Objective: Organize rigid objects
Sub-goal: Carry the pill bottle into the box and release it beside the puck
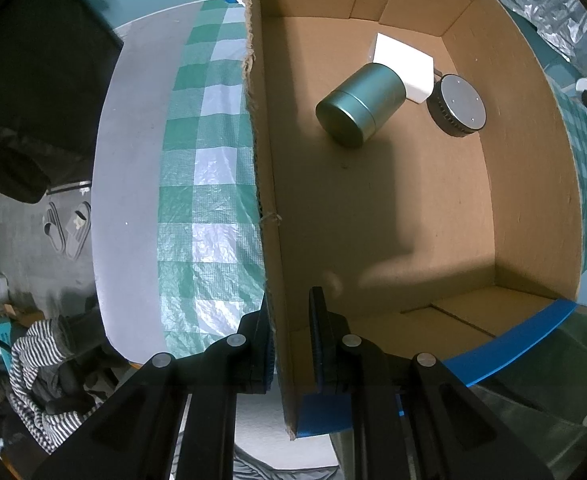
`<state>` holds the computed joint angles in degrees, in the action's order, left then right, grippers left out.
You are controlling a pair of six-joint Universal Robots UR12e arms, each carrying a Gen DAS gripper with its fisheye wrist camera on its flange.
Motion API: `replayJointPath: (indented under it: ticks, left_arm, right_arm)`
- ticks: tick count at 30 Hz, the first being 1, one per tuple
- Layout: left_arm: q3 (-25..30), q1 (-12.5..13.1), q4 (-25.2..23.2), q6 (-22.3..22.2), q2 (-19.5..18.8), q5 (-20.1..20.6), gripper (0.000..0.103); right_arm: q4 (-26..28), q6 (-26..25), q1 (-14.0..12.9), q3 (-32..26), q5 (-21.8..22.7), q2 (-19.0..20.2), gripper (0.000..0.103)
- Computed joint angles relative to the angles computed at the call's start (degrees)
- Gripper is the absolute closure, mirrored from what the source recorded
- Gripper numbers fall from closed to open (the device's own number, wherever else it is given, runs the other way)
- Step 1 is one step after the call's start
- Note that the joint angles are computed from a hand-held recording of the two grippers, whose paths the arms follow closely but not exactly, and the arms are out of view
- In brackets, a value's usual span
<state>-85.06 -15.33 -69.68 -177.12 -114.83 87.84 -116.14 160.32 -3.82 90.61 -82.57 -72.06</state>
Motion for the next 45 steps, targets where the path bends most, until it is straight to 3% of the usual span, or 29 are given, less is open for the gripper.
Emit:
replayJointPath:
  ticks: [30, 33, 45]
  left_arm:
    - [-1.8, 0.4, 1.2, -0.8, 1.1, -0.1, 0.089]
    - [-1.9, 0.4, 1.2, -0.7, 1.1, -0.1, 0.089]
    - [-1.8, 0.4, 1.3, -0.3, 1.0, -0.1, 0.089]
  right_arm:
    - [2.6, -18.9, 7.0, -5.4, 0.0, 4.5, 0.039]
    - [3.1, -20.7, 7.5, -5.3, -0.3, 4.7, 0.043]
    - [3.0, -20.9, 7.8, -4.7, -1.4, 4.4, 0.044]
